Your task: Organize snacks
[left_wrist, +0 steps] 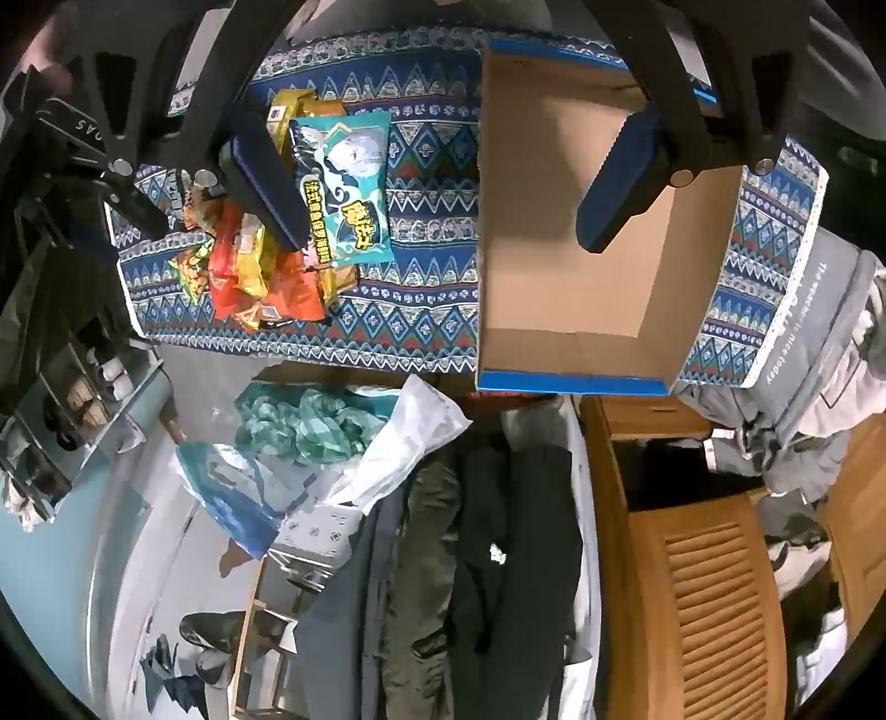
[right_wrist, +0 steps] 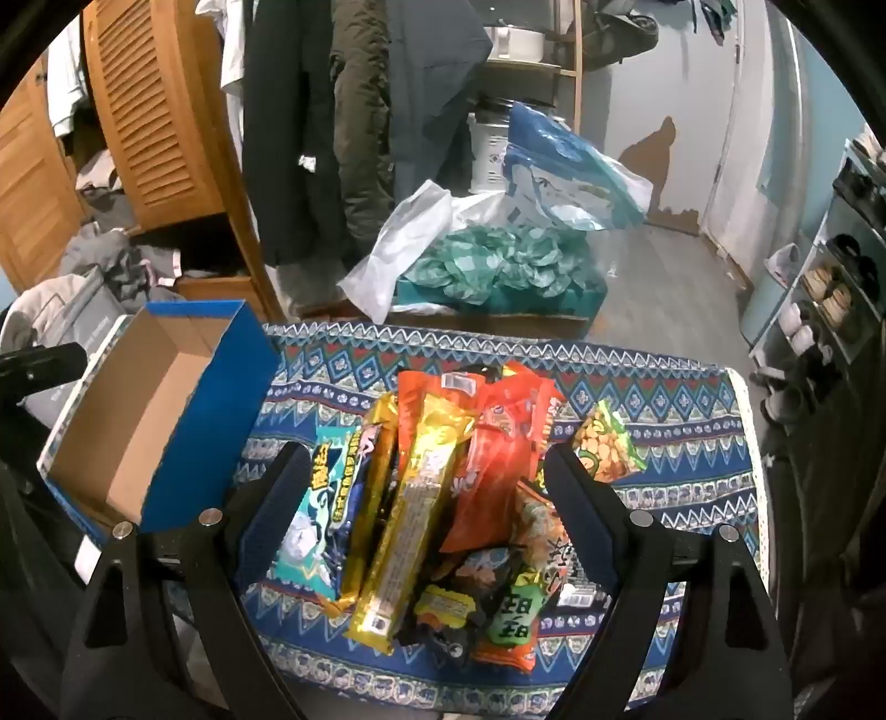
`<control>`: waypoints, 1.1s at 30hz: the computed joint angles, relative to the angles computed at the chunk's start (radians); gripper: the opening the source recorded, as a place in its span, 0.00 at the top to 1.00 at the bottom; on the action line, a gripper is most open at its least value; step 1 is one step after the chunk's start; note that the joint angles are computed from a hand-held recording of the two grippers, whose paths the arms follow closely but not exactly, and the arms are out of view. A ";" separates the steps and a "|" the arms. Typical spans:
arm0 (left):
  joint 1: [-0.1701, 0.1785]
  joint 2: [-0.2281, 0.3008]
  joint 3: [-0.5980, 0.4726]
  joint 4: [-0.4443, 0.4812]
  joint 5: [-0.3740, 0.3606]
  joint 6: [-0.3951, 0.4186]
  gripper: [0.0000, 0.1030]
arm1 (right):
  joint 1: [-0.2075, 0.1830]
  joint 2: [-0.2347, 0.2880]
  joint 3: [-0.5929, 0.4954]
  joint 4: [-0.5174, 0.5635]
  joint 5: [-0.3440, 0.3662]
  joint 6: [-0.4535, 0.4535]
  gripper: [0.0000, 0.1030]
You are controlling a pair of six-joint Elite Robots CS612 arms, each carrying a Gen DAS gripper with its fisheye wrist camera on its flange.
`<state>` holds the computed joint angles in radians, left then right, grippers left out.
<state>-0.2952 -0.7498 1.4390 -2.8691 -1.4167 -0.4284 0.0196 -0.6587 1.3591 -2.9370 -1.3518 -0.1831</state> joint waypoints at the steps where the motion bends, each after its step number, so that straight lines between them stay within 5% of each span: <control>1: 0.001 0.001 -0.001 0.003 0.001 0.001 0.05 | 0.001 0.001 0.000 -0.006 -0.005 -0.002 0.18; 33: -0.005 0.002 0.007 -0.030 0.030 0.025 0.05 | -0.001 0.002 -0.002 0.014 -0.002 0.003 0.18</control>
<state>-0.3003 -0.7479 1.4459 -2.8994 -1.3871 -0.4032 0.0188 -0.6570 1.3576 -2.9227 -1.3542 -0.1803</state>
